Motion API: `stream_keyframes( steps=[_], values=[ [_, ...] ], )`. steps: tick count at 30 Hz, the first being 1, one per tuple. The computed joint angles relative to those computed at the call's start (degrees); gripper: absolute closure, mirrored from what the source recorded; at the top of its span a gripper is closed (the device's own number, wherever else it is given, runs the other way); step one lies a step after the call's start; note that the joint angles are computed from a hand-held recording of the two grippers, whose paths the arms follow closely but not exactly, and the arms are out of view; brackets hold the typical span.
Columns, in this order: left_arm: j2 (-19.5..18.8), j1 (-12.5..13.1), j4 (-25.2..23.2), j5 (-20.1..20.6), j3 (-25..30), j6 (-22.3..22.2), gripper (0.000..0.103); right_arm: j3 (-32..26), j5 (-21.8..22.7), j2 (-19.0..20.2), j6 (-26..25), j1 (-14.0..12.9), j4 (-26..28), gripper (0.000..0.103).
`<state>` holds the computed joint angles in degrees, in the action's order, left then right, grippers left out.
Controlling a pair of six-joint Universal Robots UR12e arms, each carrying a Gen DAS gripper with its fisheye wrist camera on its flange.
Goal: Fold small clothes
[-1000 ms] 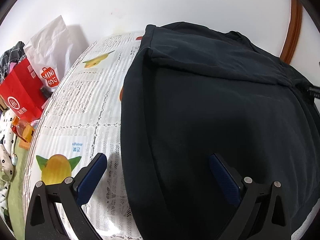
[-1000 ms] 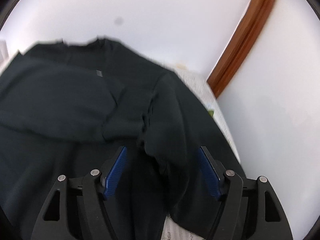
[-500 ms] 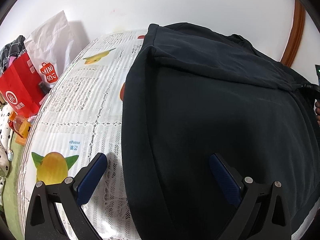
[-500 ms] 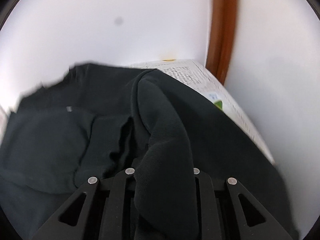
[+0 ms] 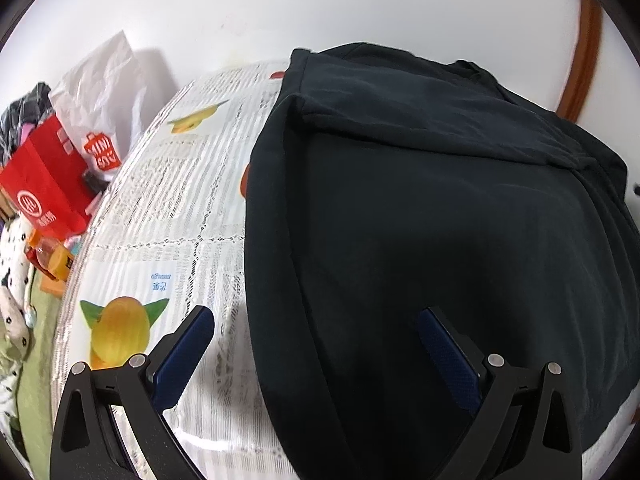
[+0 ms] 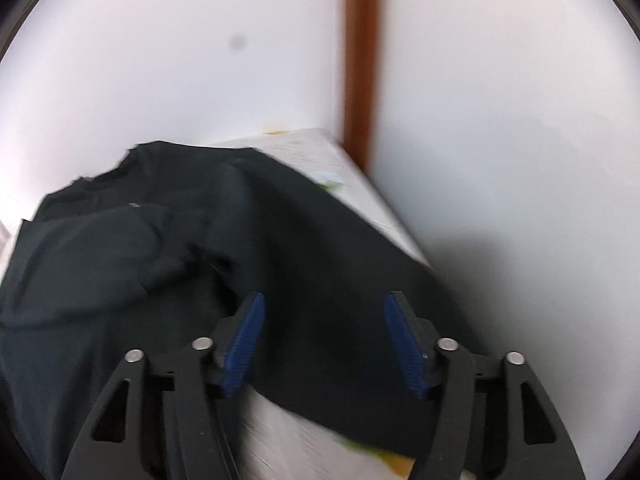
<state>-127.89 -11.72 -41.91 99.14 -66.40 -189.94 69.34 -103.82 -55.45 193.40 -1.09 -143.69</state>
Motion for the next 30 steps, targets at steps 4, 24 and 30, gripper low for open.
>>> stream_keyframes(
  steps=[4,24,30],
  values=[
    [1.4,0.1,1.6,-2.0,-1.9,-0.4,0.0,8.0,-2.2,-5.0,0.5,-1.8,1.6,0.028],
    [4.2,0.1,1.2,1.8,-5.1,-4.4,0.001,6.4,-7.4,-4.0,-2.3,-2.3,-2.7,0.093],
    [4.4,1.0,3.2,2.7,-6.1,-2.4,0.001,-4.0,-6.7,-1.3,-8.9,1.5,-6.9,0.093]
  ],
)
